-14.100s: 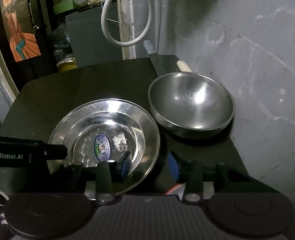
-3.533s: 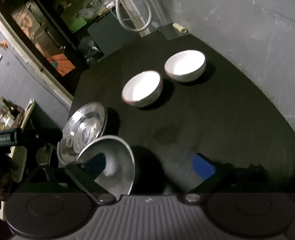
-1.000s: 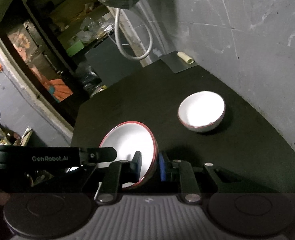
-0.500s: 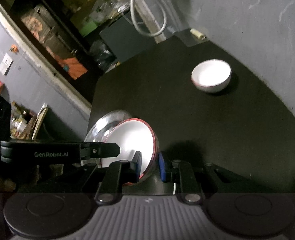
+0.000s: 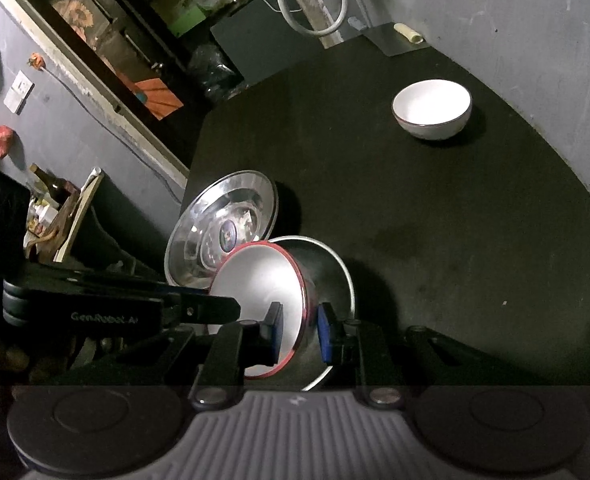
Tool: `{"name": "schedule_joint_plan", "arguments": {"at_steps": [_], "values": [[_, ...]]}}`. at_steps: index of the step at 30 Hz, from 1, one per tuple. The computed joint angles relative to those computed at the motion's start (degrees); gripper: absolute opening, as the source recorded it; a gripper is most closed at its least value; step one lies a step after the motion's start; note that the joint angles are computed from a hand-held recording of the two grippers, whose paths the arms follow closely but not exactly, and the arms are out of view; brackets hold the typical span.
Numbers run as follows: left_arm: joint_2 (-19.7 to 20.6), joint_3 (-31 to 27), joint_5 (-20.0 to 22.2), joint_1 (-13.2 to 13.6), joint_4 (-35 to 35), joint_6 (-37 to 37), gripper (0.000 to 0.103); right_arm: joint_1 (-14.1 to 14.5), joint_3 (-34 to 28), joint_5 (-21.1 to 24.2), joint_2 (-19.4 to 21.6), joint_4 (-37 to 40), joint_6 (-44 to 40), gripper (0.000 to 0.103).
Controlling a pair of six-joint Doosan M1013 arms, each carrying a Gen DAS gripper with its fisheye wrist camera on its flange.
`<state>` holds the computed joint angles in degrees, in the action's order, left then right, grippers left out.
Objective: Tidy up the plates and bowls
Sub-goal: 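Carry the white bowl with the left tool and lower it into the steel pot, then open the left tool to release the white bowl and withdraw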
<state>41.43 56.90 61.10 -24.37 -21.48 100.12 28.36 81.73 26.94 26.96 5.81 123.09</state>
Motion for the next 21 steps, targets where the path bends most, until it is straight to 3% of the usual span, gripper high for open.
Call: {"name": "schedule_joint_plan", "arguments": {"at_steps": [21], "values": [[1.5, -2.1, 4.4, -0.2, 2.5, -2.2, 0.02, 0.0, -2.5, 3.9, 1.8, 0.1, -1.2, 0.021]]}}
